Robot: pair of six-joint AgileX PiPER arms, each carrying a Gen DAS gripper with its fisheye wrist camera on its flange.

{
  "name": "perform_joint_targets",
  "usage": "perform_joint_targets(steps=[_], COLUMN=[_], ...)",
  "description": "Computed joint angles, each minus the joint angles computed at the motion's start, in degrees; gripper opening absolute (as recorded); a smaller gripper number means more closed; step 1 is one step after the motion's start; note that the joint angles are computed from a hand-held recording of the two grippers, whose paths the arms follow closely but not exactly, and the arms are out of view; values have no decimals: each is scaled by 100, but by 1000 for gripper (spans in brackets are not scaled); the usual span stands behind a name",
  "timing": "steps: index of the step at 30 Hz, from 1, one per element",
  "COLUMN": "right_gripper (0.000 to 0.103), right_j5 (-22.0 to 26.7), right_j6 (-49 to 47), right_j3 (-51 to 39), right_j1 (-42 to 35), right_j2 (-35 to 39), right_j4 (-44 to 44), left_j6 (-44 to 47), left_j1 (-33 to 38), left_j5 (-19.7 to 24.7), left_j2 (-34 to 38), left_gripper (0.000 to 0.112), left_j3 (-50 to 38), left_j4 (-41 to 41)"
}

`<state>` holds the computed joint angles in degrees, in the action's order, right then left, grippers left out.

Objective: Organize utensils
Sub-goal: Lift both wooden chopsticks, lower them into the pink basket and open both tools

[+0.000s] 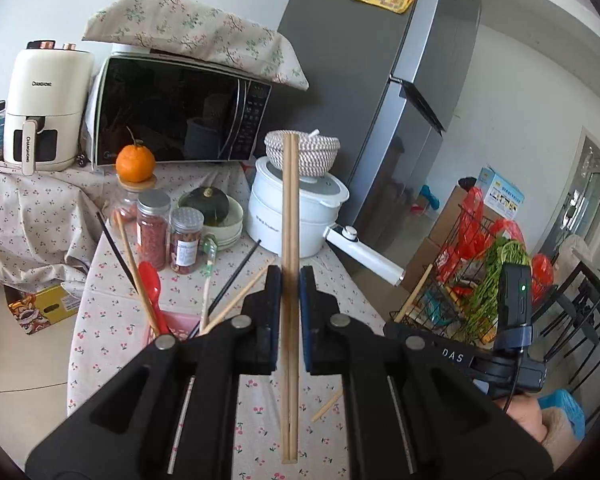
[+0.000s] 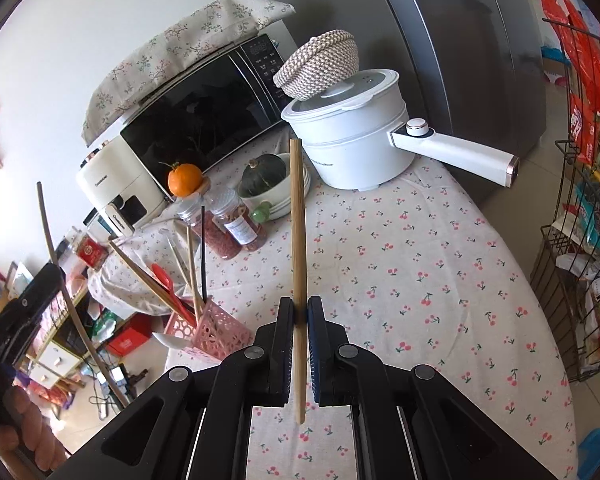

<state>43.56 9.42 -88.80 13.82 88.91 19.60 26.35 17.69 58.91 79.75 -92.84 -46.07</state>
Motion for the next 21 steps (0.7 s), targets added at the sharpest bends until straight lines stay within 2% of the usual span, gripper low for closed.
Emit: perform_joint_targets(steps=[3, 6, 9, 15, 21], right_gripper=[7, 7, 7, 7, 7], right_j5=[-166, -316, -318, -260, -234], right_j6=[198, 365, 529, 793, 992], right_j3=[-155, -313, -526, -778, -829], right_j1=[210, 468, 711, 1020, 1170], right_j2=[83, 196, 381, 639, 704], right_j4=[-158, -362, -576, -762, -1025], left_j6=[244, 739, 1348, 1381, 1820], left_j1=[480, 627, 499, 166, -368], left_j5=[-394, -1266, -2178, -3083, -4040], left_j2=[-91, -249, -202, 269, 369], left_gripper=[10, 10, 10, 10, 10], left_j3=[117, 509, 996, 1225, 1619], left_j4=[-546, -820, -1168, -930, -857])
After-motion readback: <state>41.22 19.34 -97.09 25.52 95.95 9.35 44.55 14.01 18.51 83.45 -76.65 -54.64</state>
